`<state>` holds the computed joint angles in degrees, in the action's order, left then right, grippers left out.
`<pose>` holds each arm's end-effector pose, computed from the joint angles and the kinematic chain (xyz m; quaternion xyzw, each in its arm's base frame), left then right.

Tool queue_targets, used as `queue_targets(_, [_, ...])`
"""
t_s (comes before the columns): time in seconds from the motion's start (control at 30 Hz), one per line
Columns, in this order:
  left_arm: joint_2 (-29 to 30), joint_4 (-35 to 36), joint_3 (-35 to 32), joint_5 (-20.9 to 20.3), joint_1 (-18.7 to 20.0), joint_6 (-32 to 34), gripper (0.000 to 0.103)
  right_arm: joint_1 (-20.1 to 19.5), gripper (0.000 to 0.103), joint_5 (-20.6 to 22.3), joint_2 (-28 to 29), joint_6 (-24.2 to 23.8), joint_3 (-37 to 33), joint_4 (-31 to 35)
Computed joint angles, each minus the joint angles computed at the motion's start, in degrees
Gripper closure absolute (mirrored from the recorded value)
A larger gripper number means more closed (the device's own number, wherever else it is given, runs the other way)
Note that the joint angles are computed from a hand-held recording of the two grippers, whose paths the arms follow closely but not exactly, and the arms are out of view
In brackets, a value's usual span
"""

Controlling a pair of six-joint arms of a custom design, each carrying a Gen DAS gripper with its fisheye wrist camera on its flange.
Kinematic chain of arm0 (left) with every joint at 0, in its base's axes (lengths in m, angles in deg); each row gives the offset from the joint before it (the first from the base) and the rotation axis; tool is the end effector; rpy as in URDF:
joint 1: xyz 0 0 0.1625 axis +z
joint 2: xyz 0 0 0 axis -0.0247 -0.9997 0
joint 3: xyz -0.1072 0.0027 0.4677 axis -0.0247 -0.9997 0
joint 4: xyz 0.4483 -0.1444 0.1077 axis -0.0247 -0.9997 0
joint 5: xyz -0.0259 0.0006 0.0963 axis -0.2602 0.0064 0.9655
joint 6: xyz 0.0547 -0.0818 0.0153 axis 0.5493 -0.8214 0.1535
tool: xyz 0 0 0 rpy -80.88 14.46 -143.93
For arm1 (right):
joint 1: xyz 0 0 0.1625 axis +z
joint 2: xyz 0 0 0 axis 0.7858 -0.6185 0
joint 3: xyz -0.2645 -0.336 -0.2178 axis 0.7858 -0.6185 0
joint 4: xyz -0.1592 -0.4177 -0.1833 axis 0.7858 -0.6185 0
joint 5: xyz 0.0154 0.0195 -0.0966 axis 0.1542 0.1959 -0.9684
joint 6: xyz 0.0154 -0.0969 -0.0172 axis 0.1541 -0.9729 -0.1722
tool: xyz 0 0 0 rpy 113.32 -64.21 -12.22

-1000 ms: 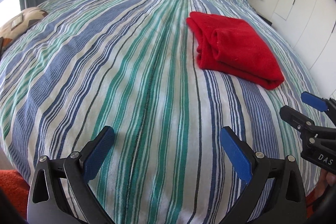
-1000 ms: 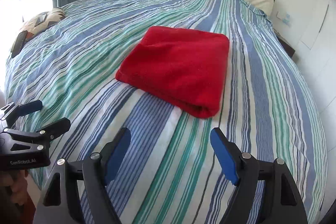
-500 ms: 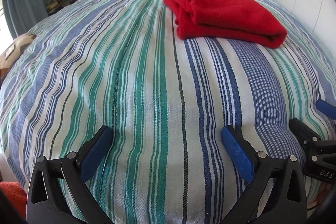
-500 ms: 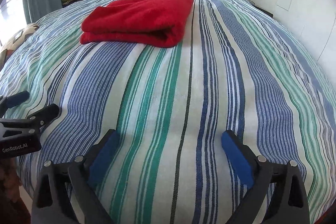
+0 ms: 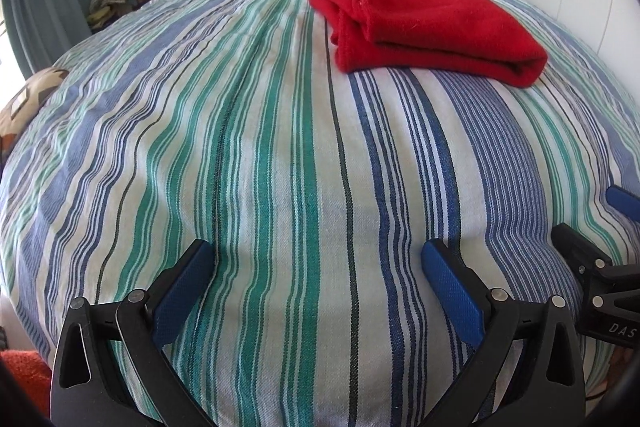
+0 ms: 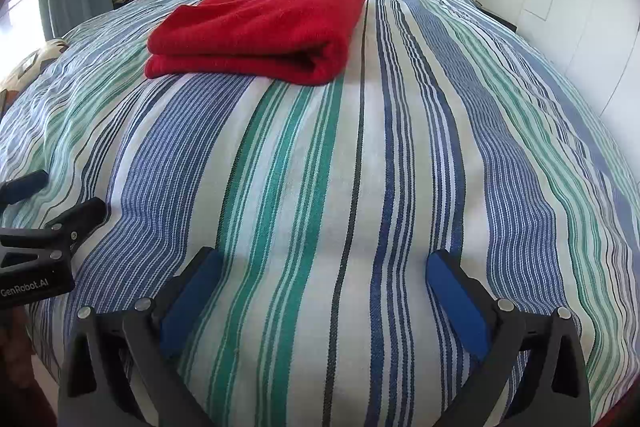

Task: Fold small clothes

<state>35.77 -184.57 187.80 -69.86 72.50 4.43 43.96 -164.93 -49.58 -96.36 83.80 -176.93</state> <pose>-0.0311 -0.7574 0.1037 0.0448 0.8502 -0.3177 0.4174 0.1638 -0.8116 -0.0497 0.2787 -0.8707 0.2244 0.3375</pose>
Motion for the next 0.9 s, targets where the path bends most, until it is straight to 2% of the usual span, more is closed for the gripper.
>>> queue_targets(0.9, [0.33,2.12,-0.86,0.80,-0.16,-0.88,0.001,0.01,0.001,-0.58,0.20,-0.03,-0.87,1.38])
